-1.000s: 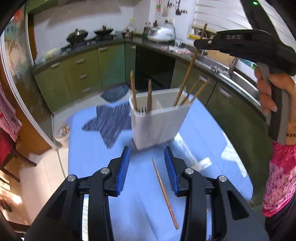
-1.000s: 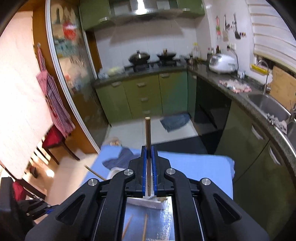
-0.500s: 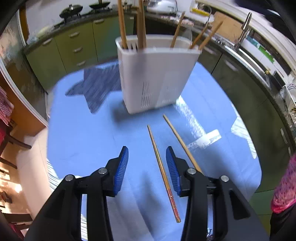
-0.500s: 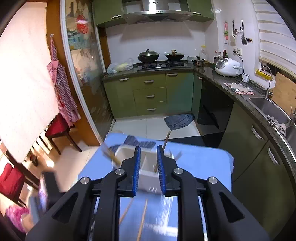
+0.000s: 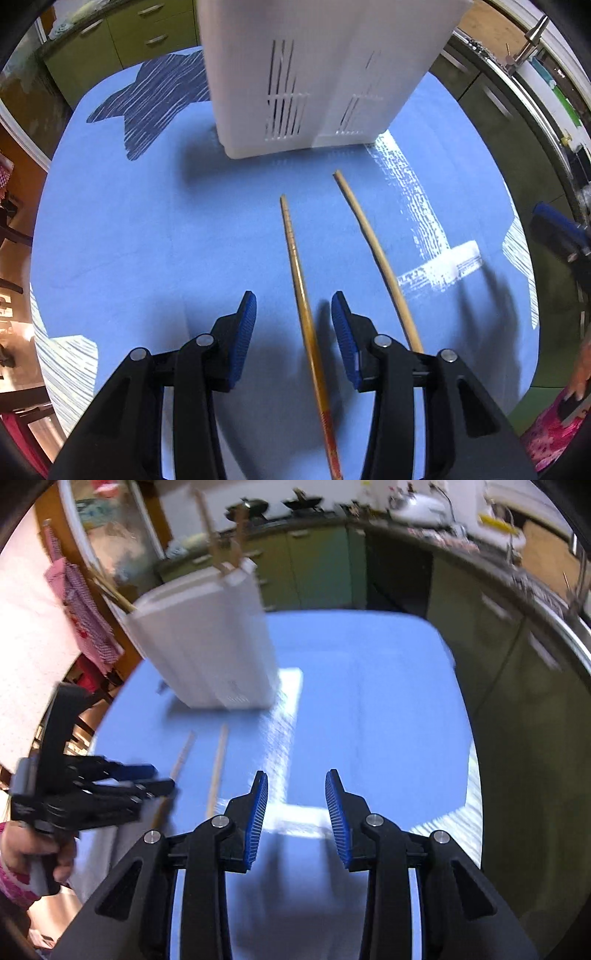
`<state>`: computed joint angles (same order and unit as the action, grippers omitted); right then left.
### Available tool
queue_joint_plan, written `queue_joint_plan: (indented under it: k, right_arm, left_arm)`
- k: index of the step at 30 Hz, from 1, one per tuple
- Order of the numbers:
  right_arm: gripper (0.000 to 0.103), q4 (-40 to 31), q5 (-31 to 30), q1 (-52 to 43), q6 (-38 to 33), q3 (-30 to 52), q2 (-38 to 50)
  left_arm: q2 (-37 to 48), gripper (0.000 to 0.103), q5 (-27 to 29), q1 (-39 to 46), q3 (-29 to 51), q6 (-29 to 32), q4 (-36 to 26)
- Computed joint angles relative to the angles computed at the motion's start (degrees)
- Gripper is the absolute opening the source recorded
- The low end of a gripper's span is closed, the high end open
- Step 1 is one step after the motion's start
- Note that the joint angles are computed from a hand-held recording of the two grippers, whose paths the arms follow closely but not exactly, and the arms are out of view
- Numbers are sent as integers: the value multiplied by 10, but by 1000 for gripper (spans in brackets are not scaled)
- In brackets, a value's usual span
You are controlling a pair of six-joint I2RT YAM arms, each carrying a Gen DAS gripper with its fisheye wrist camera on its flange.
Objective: Organize utensils
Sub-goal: 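Grasp the last chopstick with the left tool while the right tool grasps another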
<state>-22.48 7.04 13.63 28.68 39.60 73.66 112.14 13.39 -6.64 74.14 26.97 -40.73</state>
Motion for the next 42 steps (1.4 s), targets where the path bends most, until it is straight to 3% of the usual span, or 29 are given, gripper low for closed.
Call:
queue_joint_plan:
  k: [6,11,22,35,42]
  right_arm:
    - [33,22,-18,-26,-6,-20,16]
    - [37,16,-18,-19,-8,-4,26]
    - [39,6,-24,9,-14,42,85]
    - [39,-25,-50,62,-32,204,272]
    - [36,-56,-30,77,-29,267,337]
  left_arm:
    - [-7,35,-35,-27,-18,-14,25]
    - [-11,9,-53,-38,-22,-17,28]
    - [-30,6,-13,-3,-19,15,28]
    - [-183,6,105,115,-57,105,-15]
    - [-240,6,154,162,-79,151,-46]
